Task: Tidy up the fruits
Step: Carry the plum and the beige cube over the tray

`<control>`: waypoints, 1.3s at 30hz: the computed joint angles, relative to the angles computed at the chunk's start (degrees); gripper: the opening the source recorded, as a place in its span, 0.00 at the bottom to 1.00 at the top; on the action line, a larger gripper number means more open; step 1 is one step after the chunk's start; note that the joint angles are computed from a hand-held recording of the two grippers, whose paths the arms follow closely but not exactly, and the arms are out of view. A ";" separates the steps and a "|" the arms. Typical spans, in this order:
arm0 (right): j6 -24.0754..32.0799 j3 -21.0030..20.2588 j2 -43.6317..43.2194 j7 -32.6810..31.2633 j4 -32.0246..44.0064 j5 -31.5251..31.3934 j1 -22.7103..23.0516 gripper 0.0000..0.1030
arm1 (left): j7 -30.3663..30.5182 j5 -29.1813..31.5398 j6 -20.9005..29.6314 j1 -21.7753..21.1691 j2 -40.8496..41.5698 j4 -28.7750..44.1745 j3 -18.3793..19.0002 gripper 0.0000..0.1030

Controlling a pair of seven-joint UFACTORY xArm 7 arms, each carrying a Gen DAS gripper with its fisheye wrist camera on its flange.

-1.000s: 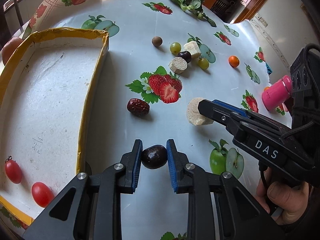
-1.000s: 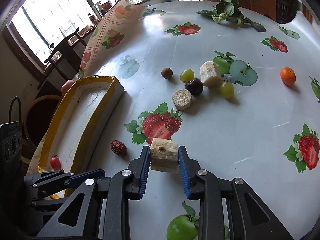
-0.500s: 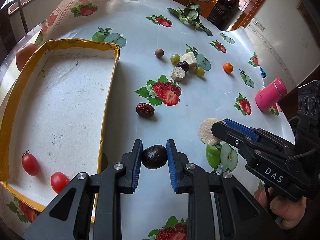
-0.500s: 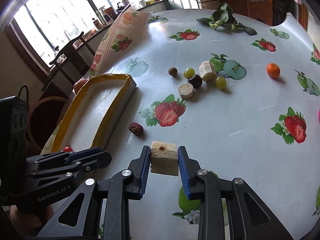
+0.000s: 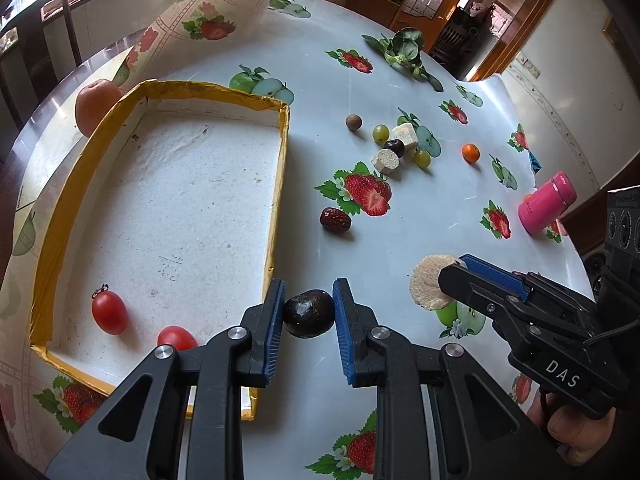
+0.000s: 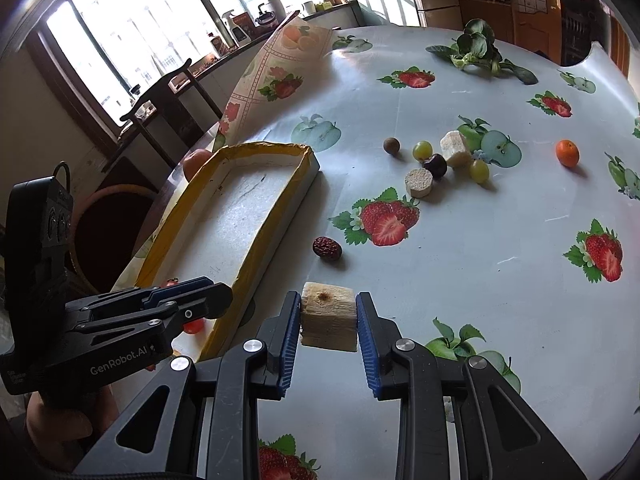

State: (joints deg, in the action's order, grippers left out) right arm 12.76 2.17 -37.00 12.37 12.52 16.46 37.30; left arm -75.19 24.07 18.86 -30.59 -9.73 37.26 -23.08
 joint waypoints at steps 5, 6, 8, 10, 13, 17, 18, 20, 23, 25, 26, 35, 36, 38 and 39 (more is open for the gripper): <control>-0.13 1.11 1.32 0.63 1.17 0.02 1.27 0.27 | 0.41 -1.47 -0.03 0.14 -2.49 -2.22 0.18 0.21; -0.29 1.22 1.61 0.72 1.34 0.11 1.61 0.27 | 0.56 -1.79 -0.13 0.26 -2.95 -2.62 0.17 0.21; -0.41 1.59 2.21 0.93 1.85 0.06 1.98 0.27 | 0.98 -2.45 -0.16 0.52 -3.82 -3.36 0.09 0.21; -0.68 1.97 2.88 1.22 2.34 0.10 2.39 0.28 | 1.22 -2.94 -0.21 0.92 -4.33 -3.85 -0.13 0.21; -0.95 2.23 3.82 1.27 3.11 0.06 2.92 0.27 | 1.82 -3.88 -0.15 1.29 -5.43 -4.84 -0.22 0.21; -1.52 2.08 5.29 0.88 4.16 0.38 3.81 0.27 | 2.75 -5.10 -0.11 1.87 -6.63 -5.88 -0.20 0.21; -1.65 2.02 5.68 0.73 4.46 0.50 4.05 0.27 | 3.05 -5.44 -0.14 1.98 -6.82 -6.08 -0.15 0.21; -1.86 2.04 6.43 0.48 5.05 0.74 4.47 0.27 | 3.56 -5.95 -0.15 2.27 -7.25 -6.53 -0.11 0.21; -2.27 1.93 7.79 -0.11 6.02 1.26 5.18 0.27 | 4.33 -6.84 -0.25 2.58 -7.63 -7.12 0.02 0.21; -2.44 1.96 8.57 -0.46 6.67 1.62 5.50 0.27 | 4.87 -7.37 -0.48 2.78 -7.91 -7.63 0.21 0.21; -2.58 1.84 9.00 -0.74 7.00 1.90 5.76 0.27 | 5.13 -7.66 -0.55 2.87 -8.01 -7.83 0.28 0.21; -3.76 1.83 13.33 -3.25 10.45 4.16 7.08 0.27 | 7.17 -9.57 -1.07 3.77 -8.46 -9.31 1.04 0.21; -3.89 1.84 13.78 -3.57 10.79 4.48 7.19 0.27 | 7.59 -9.90 -1.25 3.76 -8.49 -9.50 1.29 0.21; -4.17 1.72 14.67 -4.42 11.43 5.29 7.62 0.27 | 8.07 -10.20 -1.39 4.01 -8.38 -9.63 1.39 0.21; -4.32 1.89 15.09 -4.63 11.71 5.62 7.66 0.27 | 8.31 -10.37 -1.48 4.10 -8.31 -9.70 1.47 0.21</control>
State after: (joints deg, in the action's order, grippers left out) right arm 8.44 4.05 -21.91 7.73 24.23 22.08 44.96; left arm -66.88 13.70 17.38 -26.49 -18.04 27.56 -21.60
